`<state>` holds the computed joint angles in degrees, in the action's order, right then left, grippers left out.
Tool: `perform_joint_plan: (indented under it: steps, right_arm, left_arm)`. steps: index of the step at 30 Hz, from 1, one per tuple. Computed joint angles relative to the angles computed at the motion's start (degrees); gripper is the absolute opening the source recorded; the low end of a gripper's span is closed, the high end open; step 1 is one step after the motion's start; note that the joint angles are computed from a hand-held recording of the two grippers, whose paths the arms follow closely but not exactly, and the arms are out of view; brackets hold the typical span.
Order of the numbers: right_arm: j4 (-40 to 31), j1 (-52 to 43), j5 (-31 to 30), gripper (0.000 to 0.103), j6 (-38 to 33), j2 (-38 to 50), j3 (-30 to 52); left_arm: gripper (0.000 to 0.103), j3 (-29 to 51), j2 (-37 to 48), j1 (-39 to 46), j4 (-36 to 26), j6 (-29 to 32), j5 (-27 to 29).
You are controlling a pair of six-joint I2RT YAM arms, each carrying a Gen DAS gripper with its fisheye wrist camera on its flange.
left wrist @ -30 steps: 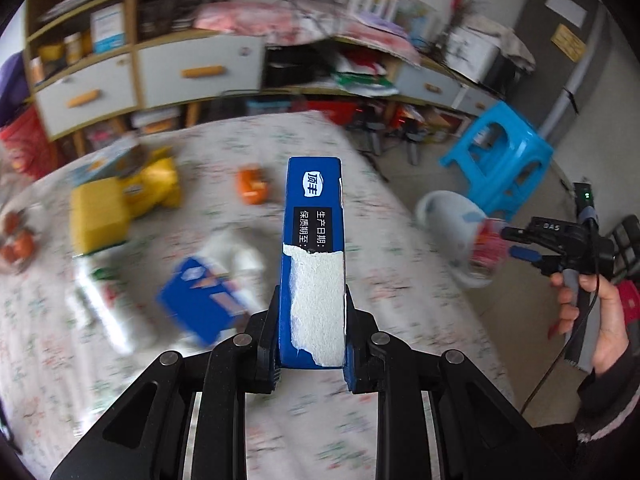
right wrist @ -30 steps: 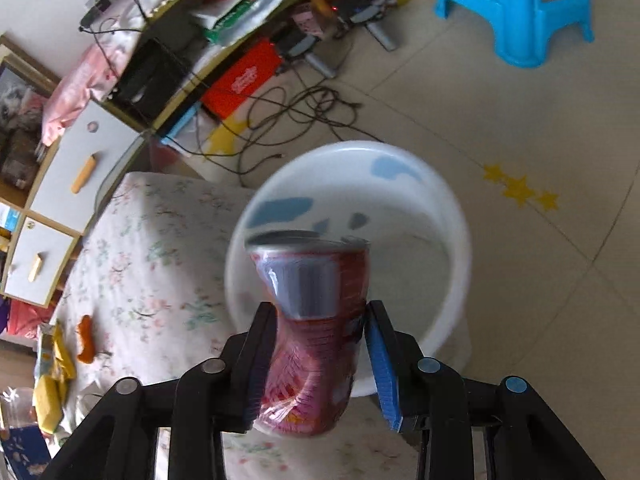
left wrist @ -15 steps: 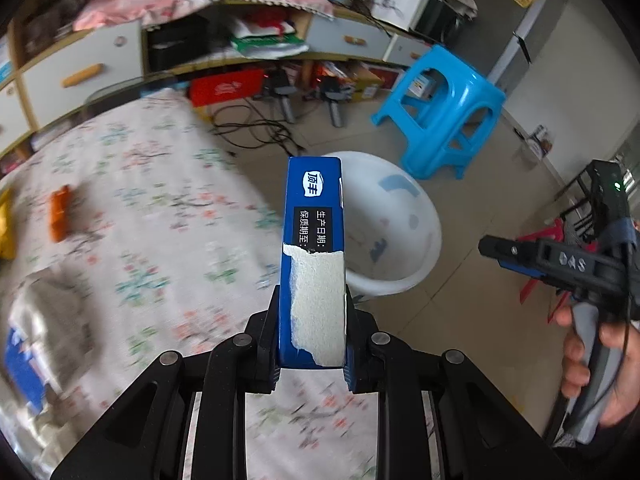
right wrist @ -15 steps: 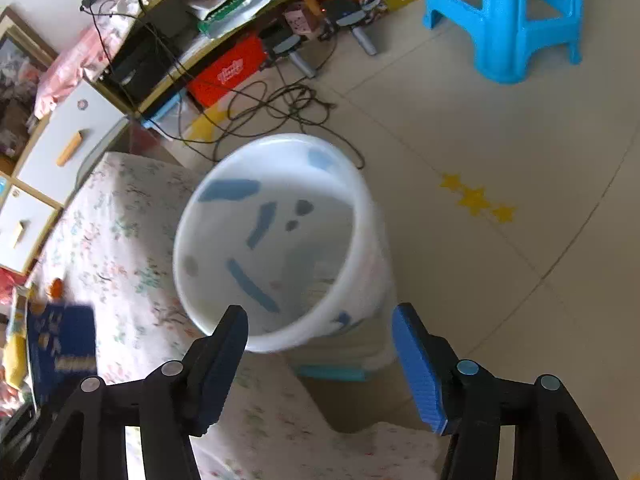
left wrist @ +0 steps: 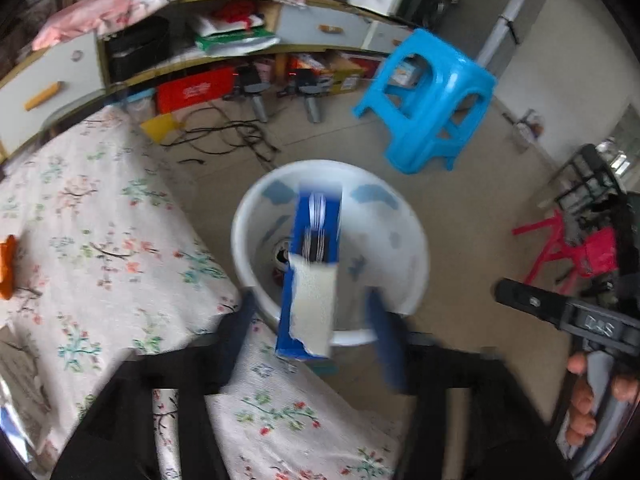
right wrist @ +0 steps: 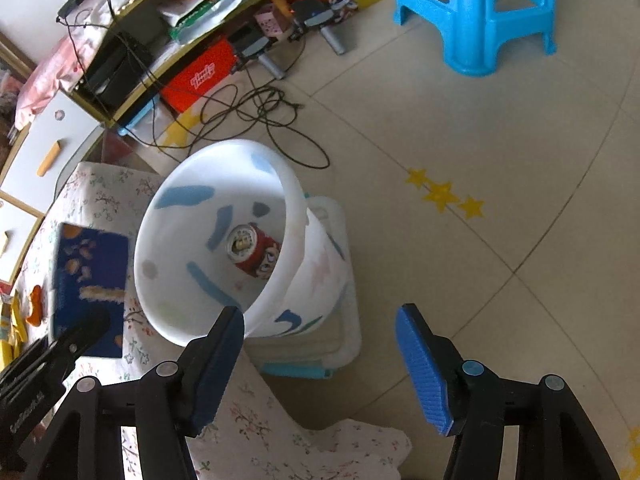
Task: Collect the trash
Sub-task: 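Open the right gripper over the bin while the left gripper drops the blue box in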
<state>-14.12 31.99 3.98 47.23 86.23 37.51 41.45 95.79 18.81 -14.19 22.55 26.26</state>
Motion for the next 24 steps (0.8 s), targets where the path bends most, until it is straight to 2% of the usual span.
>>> perform_joint_plan:
  steps: [2, 4, 11, 15, 19, 24]
  right_arm:
    - [-0.03, 0.14, 0.14, 0.069, 0.22, -0.27, -0.09]
    - [-0.01, 0.29, 0.15, 0.07, 0.32, -0.51, -0.03]
    - [-0.81, 2.4, 1.15, 0.072, 1.66, -1.76, 0.05]
    - [-1.74, 4.88, 1.75, 0.073, 3.25, -2.98, 0.43]
    - [-2.5, 8.48, 3.32, 0.076, 4.52, -3.02, 1.96]
    - [-3.54, 13.93, 5.25, 0.078, 6.19, 0.38, 6.17]
  left_arm:
    - [0.075, -0.26, -1.1, 0.43, -0.12, -0.24, -0.28]
    - [0.081, -0.85, -2.57, 1.15, -1.12, 0.48, -1.04]
    - [0.094, -3.79, -8.63, 9.03, -5.54, 8.44, 0.13]
    - [0.102, -4.23, -11.64, 17.66, -9.57, 15.62, 1.89]
    - [0.103, -2.95, -12.35, 26.37, -13.28, 23.26, 3.43]
    - [0.103, 1.97, -8.65, 38.0, -17.58, 32.52, 3.71]
